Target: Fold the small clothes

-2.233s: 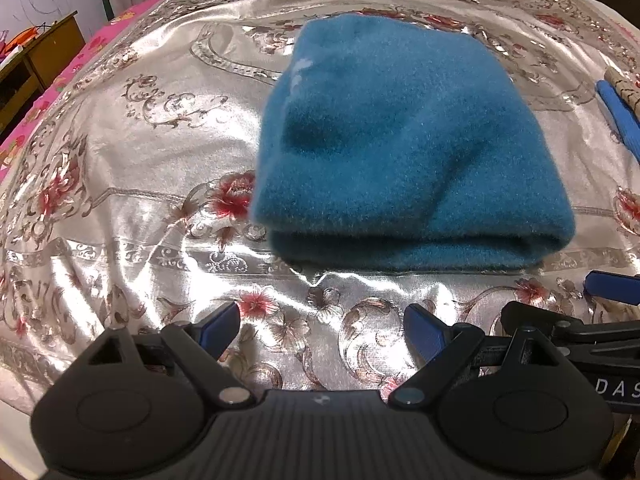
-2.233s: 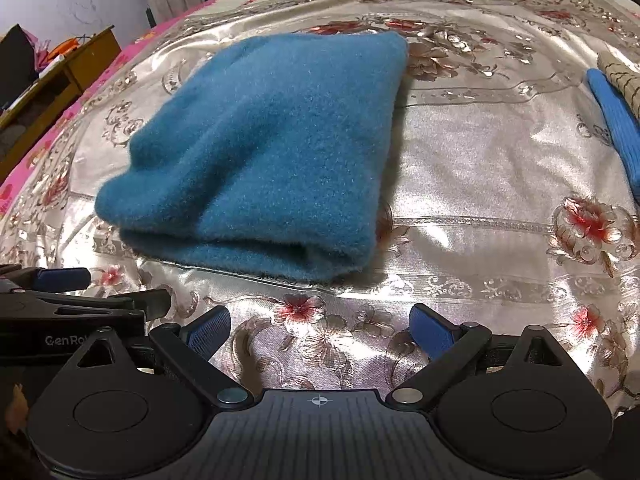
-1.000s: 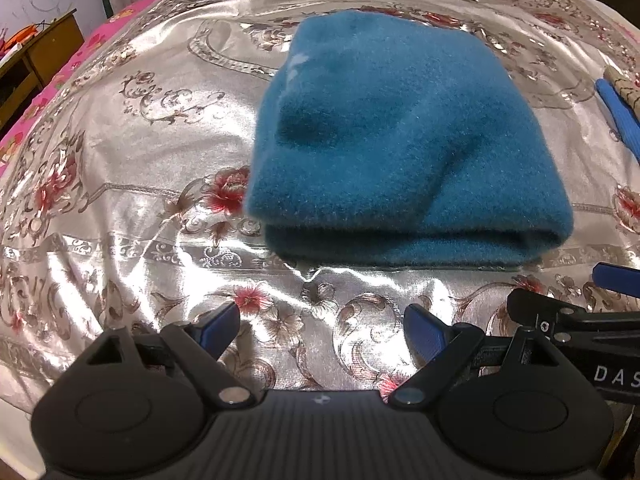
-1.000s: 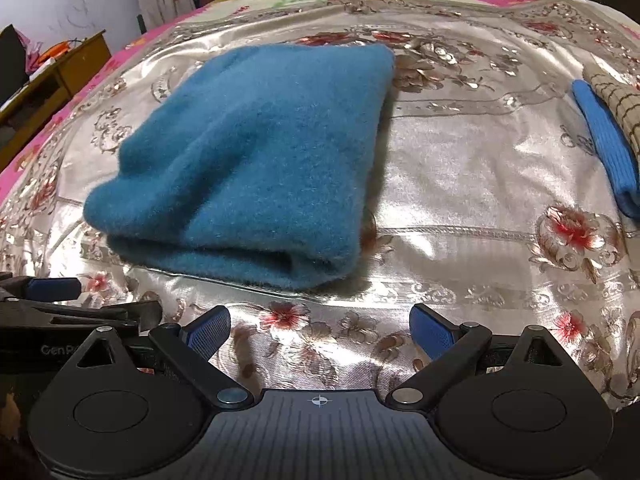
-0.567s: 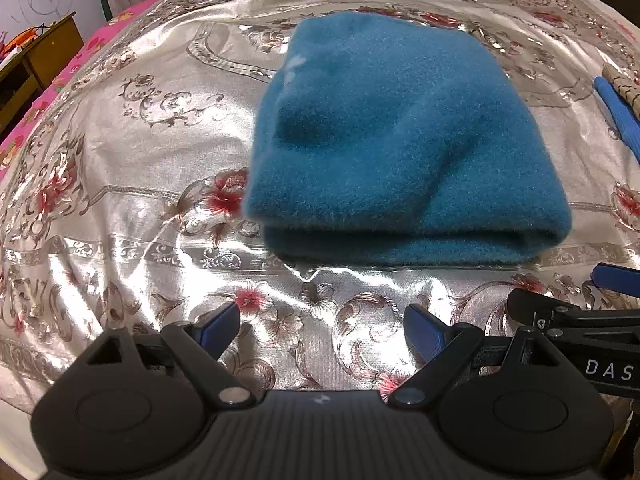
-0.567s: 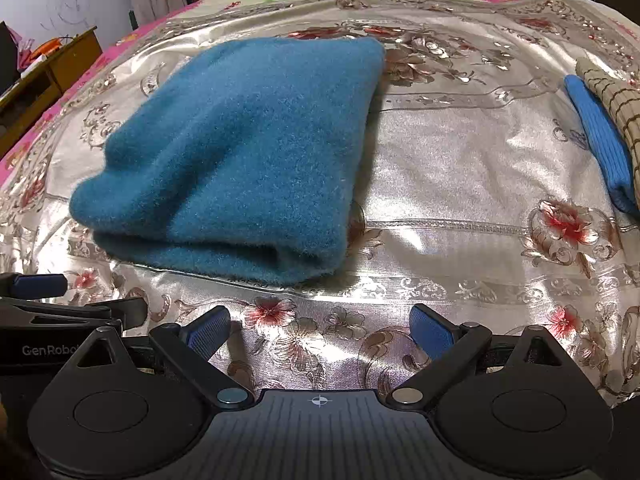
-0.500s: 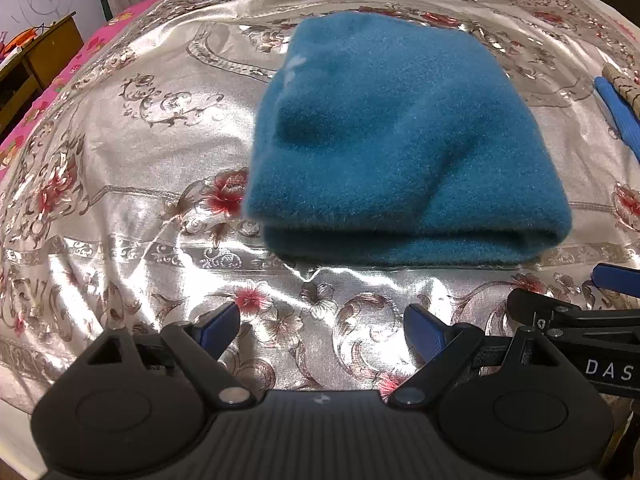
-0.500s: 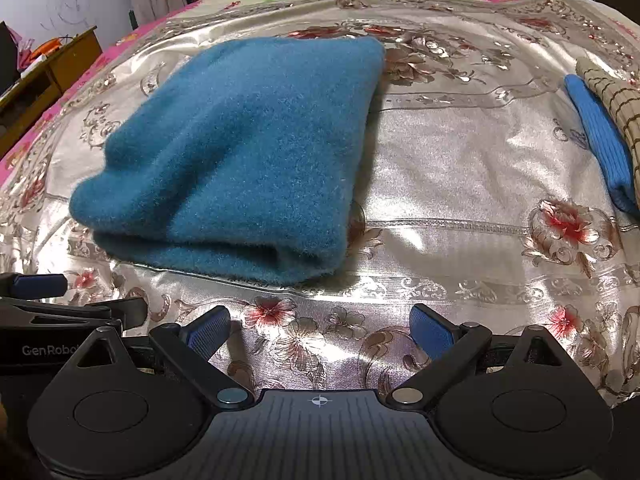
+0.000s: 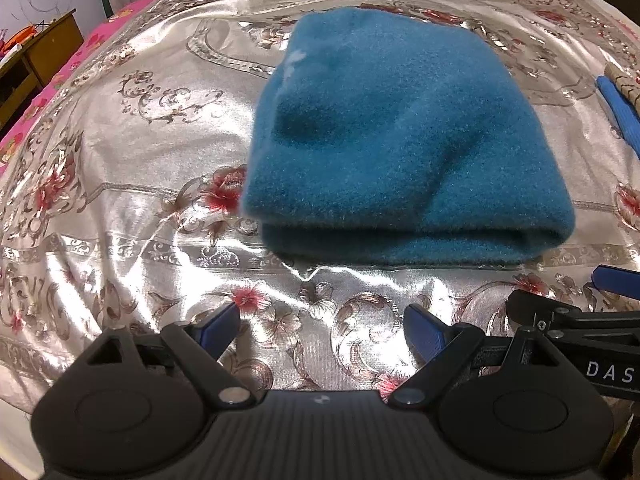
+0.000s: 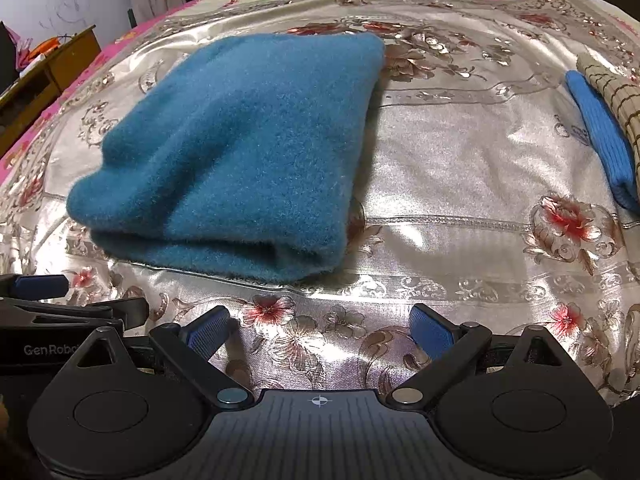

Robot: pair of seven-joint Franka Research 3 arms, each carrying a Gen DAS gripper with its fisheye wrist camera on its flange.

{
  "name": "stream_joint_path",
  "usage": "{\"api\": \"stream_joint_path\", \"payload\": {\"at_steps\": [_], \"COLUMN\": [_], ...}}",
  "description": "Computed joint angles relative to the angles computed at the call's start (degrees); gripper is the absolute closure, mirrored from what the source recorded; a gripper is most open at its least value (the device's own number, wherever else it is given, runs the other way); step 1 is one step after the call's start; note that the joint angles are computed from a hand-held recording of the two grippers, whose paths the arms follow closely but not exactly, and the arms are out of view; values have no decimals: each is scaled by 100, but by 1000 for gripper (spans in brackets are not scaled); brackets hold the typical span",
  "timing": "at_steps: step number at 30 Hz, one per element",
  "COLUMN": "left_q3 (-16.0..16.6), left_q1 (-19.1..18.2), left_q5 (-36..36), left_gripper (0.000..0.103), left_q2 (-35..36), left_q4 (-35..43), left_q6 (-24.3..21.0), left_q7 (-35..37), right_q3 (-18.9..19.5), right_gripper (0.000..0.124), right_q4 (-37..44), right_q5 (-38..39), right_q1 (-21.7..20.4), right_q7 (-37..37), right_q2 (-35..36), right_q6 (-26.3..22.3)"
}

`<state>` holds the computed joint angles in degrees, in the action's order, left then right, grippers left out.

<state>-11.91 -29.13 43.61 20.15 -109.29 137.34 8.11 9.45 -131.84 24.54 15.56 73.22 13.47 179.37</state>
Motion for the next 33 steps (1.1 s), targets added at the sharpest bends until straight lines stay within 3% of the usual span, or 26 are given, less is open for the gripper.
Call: {"api": "stream_joint_path", "payload": {"at_steps": [8, 21, 33], "left_q3": [5, -16, 0], "left_q1": [-23, -37, -98], "left_q5": [9, -15, -13], "left_gripper": [10, 10, 10], "left_q2": [20, 79, 119], "left_q4": [38, 157, 288], "left_q6": [-57, -205, -387], "left_q7": [1, 92, 115], "right_q3": [192, -14, 389], "right_gripper": [27, 27, 27], "right_q4": [-4, -56, -75], "right_q5": [230, 127, 557], "right_q1": [-173, 24, -324], "right_q7": [-208, -41, -470], "right_q2": [-11, -63, -99], "right_q6": [3, 30, 124]}}
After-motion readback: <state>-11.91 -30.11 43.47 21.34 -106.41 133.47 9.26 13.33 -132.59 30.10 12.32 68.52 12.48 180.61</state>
